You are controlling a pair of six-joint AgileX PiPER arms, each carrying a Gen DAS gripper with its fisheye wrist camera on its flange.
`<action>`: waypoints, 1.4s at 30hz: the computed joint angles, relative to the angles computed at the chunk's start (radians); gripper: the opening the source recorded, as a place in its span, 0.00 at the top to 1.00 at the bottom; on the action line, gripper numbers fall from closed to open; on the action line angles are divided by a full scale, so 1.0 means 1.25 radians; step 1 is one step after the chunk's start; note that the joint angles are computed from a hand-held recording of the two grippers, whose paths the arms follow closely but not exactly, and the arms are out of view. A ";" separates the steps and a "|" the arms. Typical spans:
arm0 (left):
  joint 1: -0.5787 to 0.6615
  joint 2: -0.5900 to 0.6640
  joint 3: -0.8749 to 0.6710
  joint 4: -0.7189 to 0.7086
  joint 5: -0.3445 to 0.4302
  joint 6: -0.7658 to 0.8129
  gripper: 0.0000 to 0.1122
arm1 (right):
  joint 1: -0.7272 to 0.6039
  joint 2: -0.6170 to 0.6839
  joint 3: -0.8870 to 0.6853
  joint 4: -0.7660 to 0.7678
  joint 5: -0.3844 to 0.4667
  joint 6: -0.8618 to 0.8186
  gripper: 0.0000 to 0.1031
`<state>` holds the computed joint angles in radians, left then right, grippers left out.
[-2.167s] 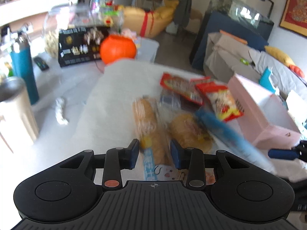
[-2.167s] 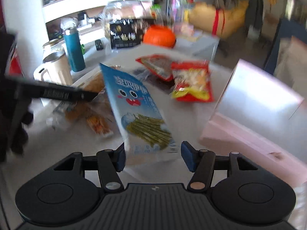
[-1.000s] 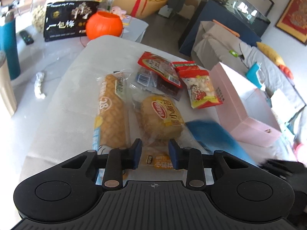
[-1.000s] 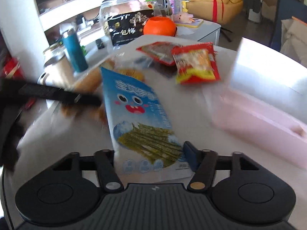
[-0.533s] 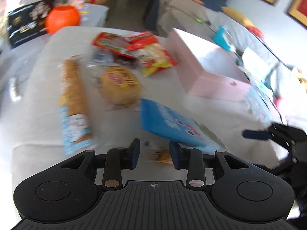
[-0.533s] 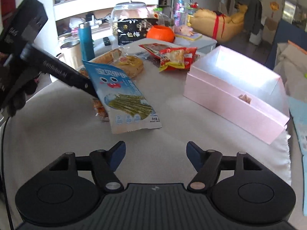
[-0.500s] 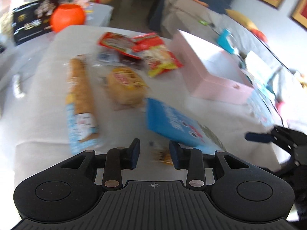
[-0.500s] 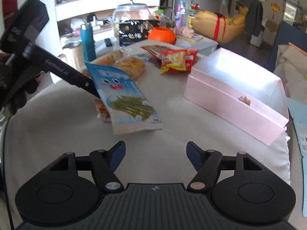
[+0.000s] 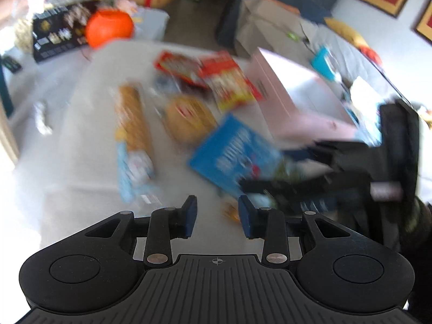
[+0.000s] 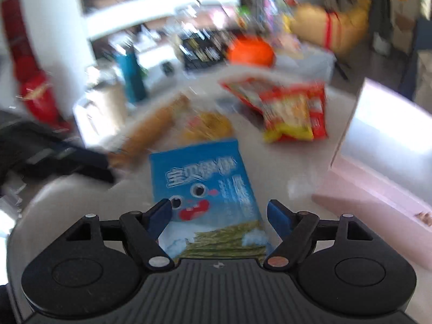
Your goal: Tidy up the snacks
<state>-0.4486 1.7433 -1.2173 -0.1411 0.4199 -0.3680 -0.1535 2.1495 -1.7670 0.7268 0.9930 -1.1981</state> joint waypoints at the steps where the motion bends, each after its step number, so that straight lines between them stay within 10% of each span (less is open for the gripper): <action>1: -0.002 0.005 0.003 -0.042 0.002 0.032 0.67 | 0.005 0.026 -0.038 -0.032 0.022 0.053 0.23; 4: -0.020 0.033 -0.006 -0.054 -0.011 0.025 0.67 | -0.021 0.022 -0.032 -0.028 0.046 0.066 0.26; 10: -0.072 0.163 -0.151 0.036 0.002 -0.037 0.64 | -0.106 -0.109 0.174 -0.009 -0.119 -0.023 0.26; 14: -0.125 0.217 -0.228 0.253 0.037 -0.144 0.64 | -0.170 -0.115 0.208 0.004 -0.095 -0.099 0.26; 22: -0.132 0.168 -0.153 0.525 0.091 -0.361 0.75 | -0.187 -0.096 0.259 0.122 -0.164 -0.197 0.02; 28: -0.098 0.126 -0.075 0.496 0.015 -0.384 0.74 | -0.202 -0.089 0.171 0.094 -0.001 -0.171 0.13; 37: -0.107 0.126 -0.063 0.502 -0.007 -0.366 0.64 | -0.037 -0.026 0.078 0.016 -0.118 0.002 0.13; 42: -0.101 0.127 -0.063 0.503 -0.019 -0.391 0.66 | -0.045 -0.053 0.120 0.008 -0.071 -0.058 0.19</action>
<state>-0.5753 1.9026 -1.2966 0.4875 0.3959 -0.8562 -0.2093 2.0827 -1.6175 0.7373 0.9037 -1.2707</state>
